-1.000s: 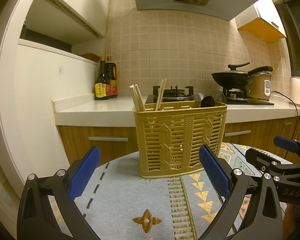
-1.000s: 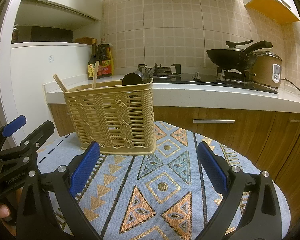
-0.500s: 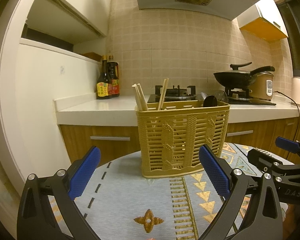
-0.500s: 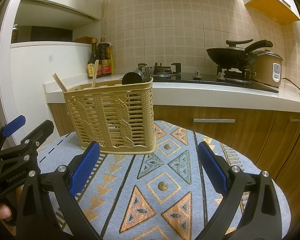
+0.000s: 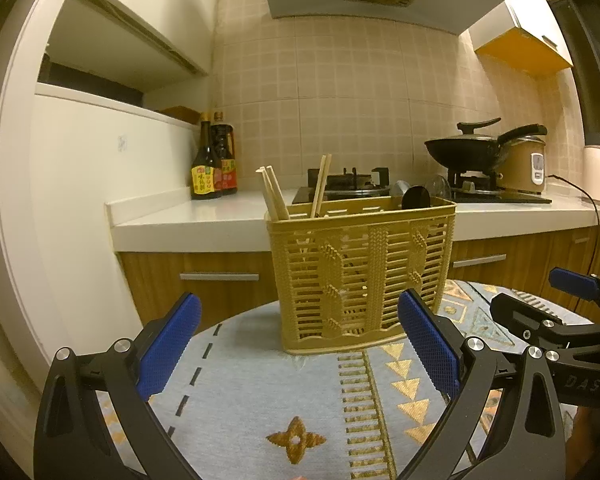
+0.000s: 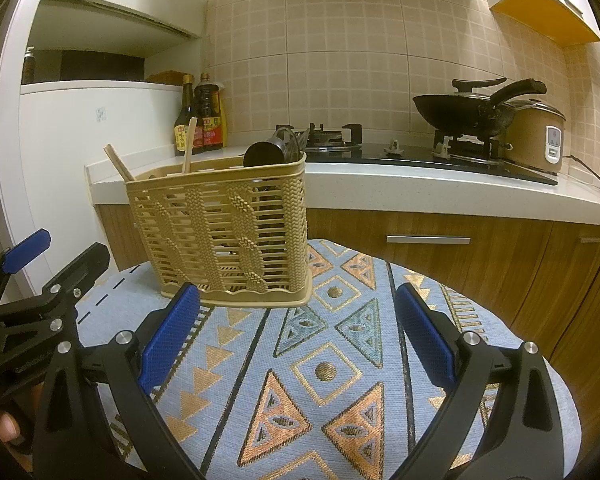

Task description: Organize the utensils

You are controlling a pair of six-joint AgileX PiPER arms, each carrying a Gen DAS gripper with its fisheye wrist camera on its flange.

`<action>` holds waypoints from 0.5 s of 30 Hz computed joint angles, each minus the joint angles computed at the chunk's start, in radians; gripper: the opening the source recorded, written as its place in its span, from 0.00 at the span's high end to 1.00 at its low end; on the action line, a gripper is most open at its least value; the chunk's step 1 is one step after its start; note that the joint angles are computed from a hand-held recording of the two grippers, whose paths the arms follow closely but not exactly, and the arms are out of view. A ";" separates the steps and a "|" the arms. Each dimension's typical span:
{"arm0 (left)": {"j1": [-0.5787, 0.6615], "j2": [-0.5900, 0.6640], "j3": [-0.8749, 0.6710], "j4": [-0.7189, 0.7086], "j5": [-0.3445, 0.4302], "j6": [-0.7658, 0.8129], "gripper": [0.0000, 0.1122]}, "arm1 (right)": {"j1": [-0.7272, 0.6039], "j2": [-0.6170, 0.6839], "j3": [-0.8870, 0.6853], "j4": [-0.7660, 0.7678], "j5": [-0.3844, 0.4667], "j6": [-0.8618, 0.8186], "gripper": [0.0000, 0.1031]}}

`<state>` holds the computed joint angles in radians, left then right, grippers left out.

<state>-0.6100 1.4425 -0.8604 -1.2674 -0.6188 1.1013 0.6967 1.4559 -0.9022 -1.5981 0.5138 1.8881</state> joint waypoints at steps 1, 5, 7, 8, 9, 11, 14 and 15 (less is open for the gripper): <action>0.000 0.001 -0.001 -0.001 0.001 0.001 0.15 | 0.000 0.001 0.000 0.000 -0.001 -0.001 0.09; -0.002 0.001 -0.001 -0.007 -0.002 0.005 0.15 | 0.001 0.000 0.002 -0.001 0.001 0.000 0.09; -0.004 0.000 -0.001 -0.009 -0.003 0.007 0.15 | 0.001 0.000 0.002 0.000 0.000 -0.001 0.09; -0.004 0.000 -0.001 -0.009 -0.003 0.008 0.15 | 0.002 0.000 0.002 0.000 0.000 0.000 0.09; -0.005 0.000 -0.001 -0.010 -0.004 0.009 0.15 | 0.001 0.001 0.001 0.000 0.000 -0.001 0.09; -0.006 -0.002 0.001 -0.009 -0.004 0.011 0.15 | 0.001 0.001 0.000 0.004 -0.002 -0.007 0.09; -0.009 0.003 -0.004 -0.018 -0.006 0.024 0.15 | -0.001 0.002 -0.004 0.016 -0.008 -0.021 0.09; -0.008 0.003 -0.004 -0.018 -0.004 0.024 0.15 | -0.002 0.003 -0.006 0.020 -0.010 -0.024 0.09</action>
